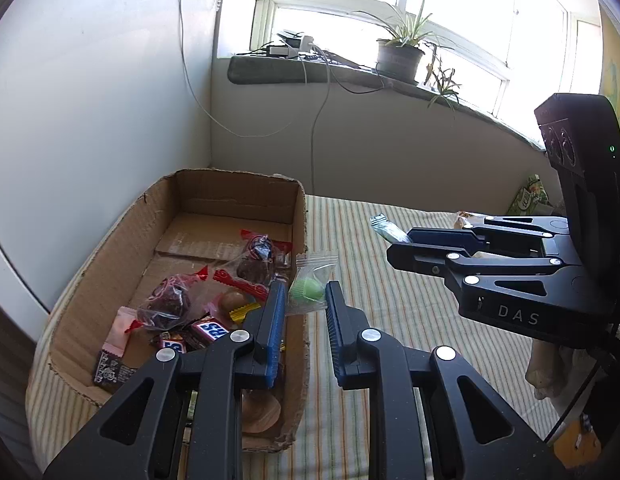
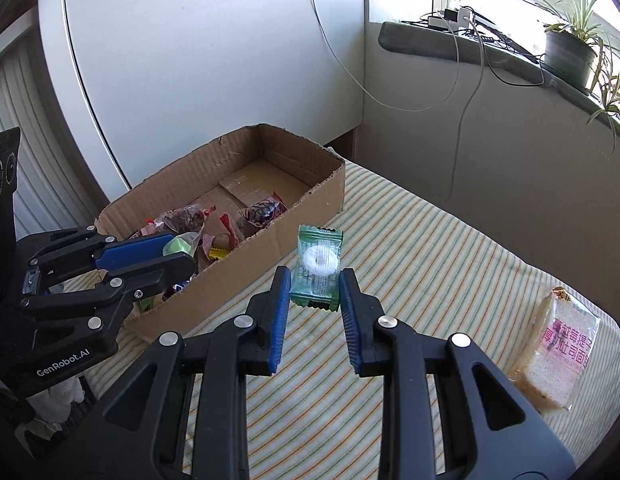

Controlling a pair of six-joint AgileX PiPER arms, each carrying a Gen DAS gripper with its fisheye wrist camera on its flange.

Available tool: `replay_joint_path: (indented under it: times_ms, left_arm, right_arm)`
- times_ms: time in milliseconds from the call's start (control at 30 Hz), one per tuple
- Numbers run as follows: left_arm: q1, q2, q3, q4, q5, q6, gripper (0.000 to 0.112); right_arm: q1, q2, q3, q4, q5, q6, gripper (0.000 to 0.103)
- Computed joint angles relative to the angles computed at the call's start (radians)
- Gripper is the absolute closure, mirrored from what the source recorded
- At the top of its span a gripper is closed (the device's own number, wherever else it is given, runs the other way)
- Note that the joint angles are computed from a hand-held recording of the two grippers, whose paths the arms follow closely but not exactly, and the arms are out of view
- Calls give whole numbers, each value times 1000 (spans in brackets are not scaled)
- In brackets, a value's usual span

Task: Organize snacks
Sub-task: 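Carry both candies into the box and open both tools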

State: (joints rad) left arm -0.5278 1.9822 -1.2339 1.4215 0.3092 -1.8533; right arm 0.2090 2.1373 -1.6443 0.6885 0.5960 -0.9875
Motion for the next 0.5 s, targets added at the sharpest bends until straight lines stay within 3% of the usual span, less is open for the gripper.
replay_joint_path:
  times_ms: [500]
  left_arm:
    - [71,-54,100,128,-6,-147,93]
  right_arm:
    - [116,133,-236,-129,78,154,77]
